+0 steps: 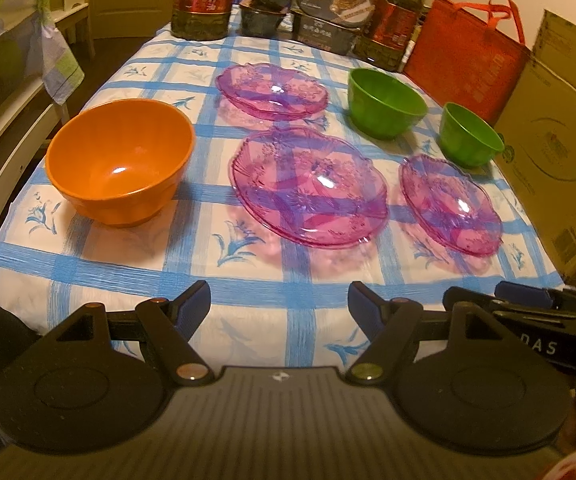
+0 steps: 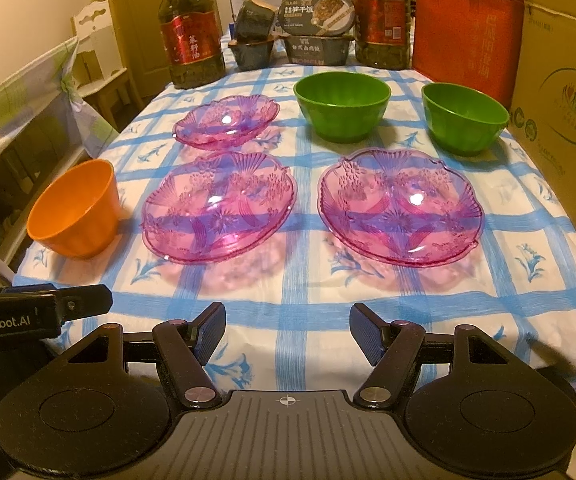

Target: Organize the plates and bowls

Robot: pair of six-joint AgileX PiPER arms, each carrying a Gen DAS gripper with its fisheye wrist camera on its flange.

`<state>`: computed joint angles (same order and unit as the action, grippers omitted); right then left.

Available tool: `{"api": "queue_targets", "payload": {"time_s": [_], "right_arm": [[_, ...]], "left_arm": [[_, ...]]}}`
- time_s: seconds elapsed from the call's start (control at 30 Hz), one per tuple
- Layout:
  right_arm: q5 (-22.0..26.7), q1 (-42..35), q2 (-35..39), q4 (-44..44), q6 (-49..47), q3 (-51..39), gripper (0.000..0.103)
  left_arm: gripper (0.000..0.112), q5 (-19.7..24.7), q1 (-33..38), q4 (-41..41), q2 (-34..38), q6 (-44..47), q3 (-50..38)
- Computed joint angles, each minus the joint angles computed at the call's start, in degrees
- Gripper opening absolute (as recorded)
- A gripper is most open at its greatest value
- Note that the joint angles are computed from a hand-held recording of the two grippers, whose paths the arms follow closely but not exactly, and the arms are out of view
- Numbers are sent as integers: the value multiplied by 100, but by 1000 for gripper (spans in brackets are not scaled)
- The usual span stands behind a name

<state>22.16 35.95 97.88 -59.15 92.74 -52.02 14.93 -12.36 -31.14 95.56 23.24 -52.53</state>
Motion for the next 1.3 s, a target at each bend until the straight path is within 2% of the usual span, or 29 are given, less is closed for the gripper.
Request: {"api": "queue_targets", "payload": {"time_s": [0.23, 0.4, 0.47, 0.5, 0.53, 0.63, 0.7, 0.87, 1.0, 1.17, 1.23, 1.3], "right_arm": [[-569, -376, 303, -460, 539, -201, 69], [-831, -551, 671, -1059, 1098, -520, 69], [-901, -634, 869, -1196, 1257, -691, 61], [-996, -697, 967, -1196, 1258, -782, 52], [-1074, -761, 1064, -1131, 1195, -871, 48], [-1181, -885, 1319, -1318, 1388, -1110, 47], [-1256, -978, 1516, -1038, 1104, -1319, 45], [-1317, -1152, 1961, 332, -290, -1827, 40], [-1300, -1256, 2227, 1103, -1073, -2145, 36], [-1266, -1317, 2359, 1134, -1084, -2269, 29], [-1242, -1330, 2387, 1097, -1048, -2295, 22], [-1227, -1349, 2406, 1116, -1066, -2312, 17]], "left_arm": [[73, -82, 269, -439, 519, 160, -411], [73, -10, 470, -1545, 1025, 984, -809], [73, -96, 482, -1902, 1206, 1226, -941], [73, -124, 482, -2072, 1270, 1360, -989], [70, -140, 476, -2171, 1354, 1423, -1062], [68, -164, 464, -2458, 1617, 1619, -1300], [64, -223, 427, -2400, 1808, 1510, -1456], [51, -307, 330, -1569, 2262, 577, -1887], [41, -411, 277, -1448, 2500, 379, -2110], [30, -623, 216, -1695, 2624, 625, -2189], [21, -614, 216, -1561, 2677, 498, -2263], [18, -635, 219, -1630, 2711, 571, -2297]]}}
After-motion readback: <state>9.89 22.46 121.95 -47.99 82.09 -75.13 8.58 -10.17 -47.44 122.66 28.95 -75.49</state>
